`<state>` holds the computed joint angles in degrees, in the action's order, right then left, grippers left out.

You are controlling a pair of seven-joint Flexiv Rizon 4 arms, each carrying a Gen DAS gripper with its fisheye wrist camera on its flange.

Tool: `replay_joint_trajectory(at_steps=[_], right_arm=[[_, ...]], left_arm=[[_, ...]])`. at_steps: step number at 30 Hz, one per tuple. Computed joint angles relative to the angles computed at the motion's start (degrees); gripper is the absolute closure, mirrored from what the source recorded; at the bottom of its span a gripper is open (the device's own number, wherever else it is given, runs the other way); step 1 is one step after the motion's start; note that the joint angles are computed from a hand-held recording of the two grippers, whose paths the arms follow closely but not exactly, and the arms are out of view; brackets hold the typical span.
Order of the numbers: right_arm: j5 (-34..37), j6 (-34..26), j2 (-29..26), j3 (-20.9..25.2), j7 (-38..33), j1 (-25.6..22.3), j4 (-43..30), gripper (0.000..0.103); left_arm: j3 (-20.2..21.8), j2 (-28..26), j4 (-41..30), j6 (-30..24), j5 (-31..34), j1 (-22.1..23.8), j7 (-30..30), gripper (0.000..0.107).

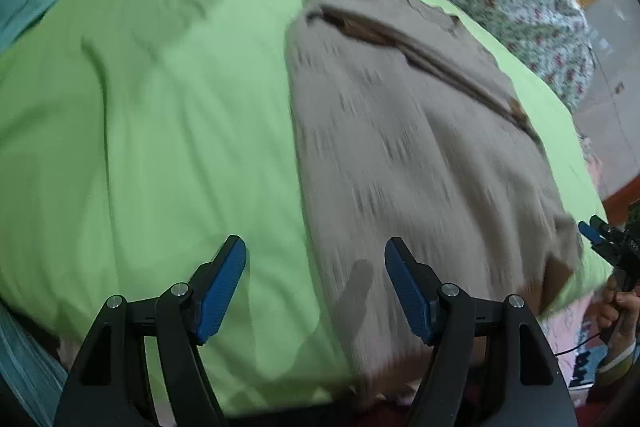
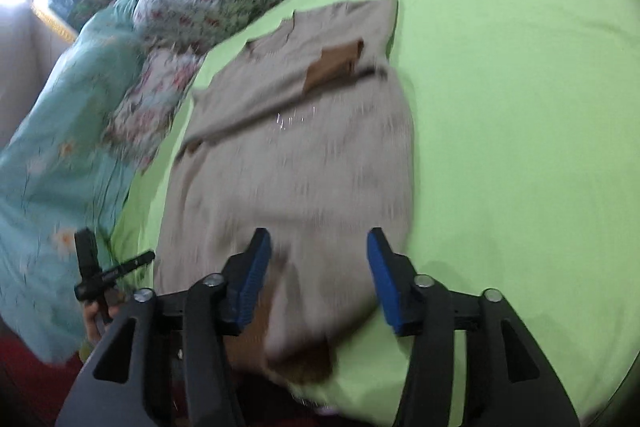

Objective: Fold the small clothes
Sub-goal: 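Grasp the brown ribbed hem with both tools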

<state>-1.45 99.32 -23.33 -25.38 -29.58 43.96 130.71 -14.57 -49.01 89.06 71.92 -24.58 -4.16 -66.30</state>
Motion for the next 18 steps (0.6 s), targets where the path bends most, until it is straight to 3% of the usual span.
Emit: replay_joint_trajectory(at_steps=[2,5,9,14,15,16,18], right_arm=[[1.29,1.00,1.12,-0.41,0.99,2.23,2.14,0.044],[3.12,2.69,1.61,3.08,1.46,1.84,3.47,0.043],[2.98,2.85,-1.35,10.82,0.42,-3.39,0.00,0.043],[-0.78,-4.46,-5.52,8.02,1.47,-1.35,-5.40,0.043],[-2.07,-6.41,-6.33,7.04,2.29,-0.96,-6.30,0.043],[-2.82,-6.64,-6.91,6.14,3.30,-0.46,-6.48,0.044],[-3.54,-4.98,-7.40,6.30,4.69,-1.31,-6.07,0.059]], left_arm=[[-2.47,1.95,4.64,1.68,-0.69,1.55,1.80,0.034],[-5.26,3.48,8.98,2.57,-1.75,3.11,4.63,0.034],[-5.84,3.86,10.78,3.76,-1.83,2.55,6.01,0.034],[-8.33,2.92,10.39,1.97,-4.16,3.91,8.51,0.034],[-9.03,2.71,10.17,1.53,-4.74,4.45,9.30,0.036],[-10.26,2.57,10.28,1.22,-5.70,5.28,10.29,0.045],[-11.58,2.29,10.13,0.05,-7.49,6.10,11.38,0.061]])
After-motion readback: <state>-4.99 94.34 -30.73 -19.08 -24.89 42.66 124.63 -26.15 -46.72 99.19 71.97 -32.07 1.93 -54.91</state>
